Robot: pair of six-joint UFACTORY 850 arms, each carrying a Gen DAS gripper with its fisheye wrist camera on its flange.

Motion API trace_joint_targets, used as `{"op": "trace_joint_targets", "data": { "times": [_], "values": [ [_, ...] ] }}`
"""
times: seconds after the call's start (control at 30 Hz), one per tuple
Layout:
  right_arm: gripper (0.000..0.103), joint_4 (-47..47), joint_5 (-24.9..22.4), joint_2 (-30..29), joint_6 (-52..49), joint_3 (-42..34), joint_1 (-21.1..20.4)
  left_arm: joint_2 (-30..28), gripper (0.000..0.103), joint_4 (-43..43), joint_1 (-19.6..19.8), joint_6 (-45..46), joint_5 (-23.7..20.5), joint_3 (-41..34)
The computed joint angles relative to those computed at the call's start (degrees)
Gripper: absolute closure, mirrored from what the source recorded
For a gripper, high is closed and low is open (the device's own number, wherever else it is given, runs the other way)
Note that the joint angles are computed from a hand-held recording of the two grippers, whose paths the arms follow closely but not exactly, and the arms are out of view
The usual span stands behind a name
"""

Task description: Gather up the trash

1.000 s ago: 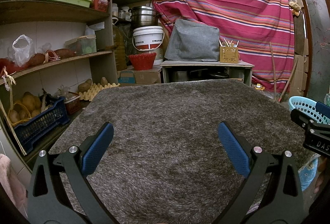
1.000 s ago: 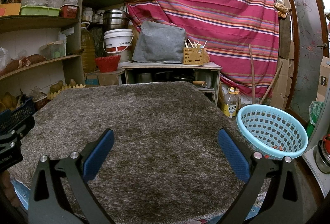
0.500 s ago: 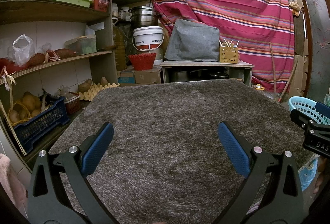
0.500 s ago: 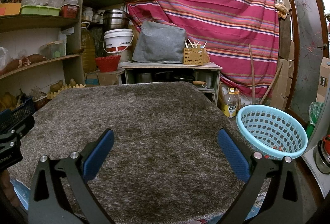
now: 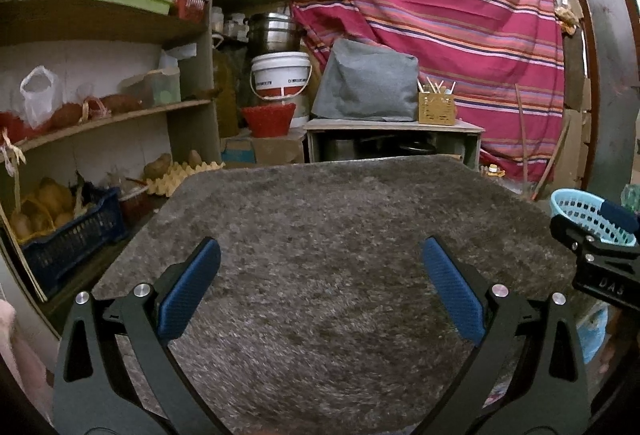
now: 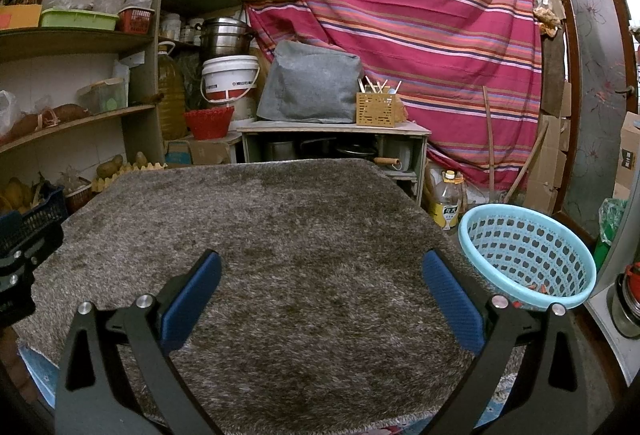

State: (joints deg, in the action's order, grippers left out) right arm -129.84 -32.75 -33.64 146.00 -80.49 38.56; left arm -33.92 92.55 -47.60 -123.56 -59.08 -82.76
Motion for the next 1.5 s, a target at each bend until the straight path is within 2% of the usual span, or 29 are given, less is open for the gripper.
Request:
{"op": "trace_joint_targets", "data": {
  "times": [0.27, 0.6, 1.5],
  "values": [
    [0.004, -0.4, 0.0, 0.1, 0.4, 0.3, 0.0, -1.0, 0.005, -0.6, -0.3, 1.6, -1.3, -1.3],
    [0.004, -0.4, -0.1, 0.1, 0.3, 0.3, 0.0, -0.1, 0.005, -1.4, 0.3, 0.5, 0.1, -0.7],
    [0.004, -0.2, 0.0, 0.2, -0.1, 0.3, 0.0, 0.1, 0.005, -1.7, 0.6, 0.3, 0.0, -0.3]
  ]
}}
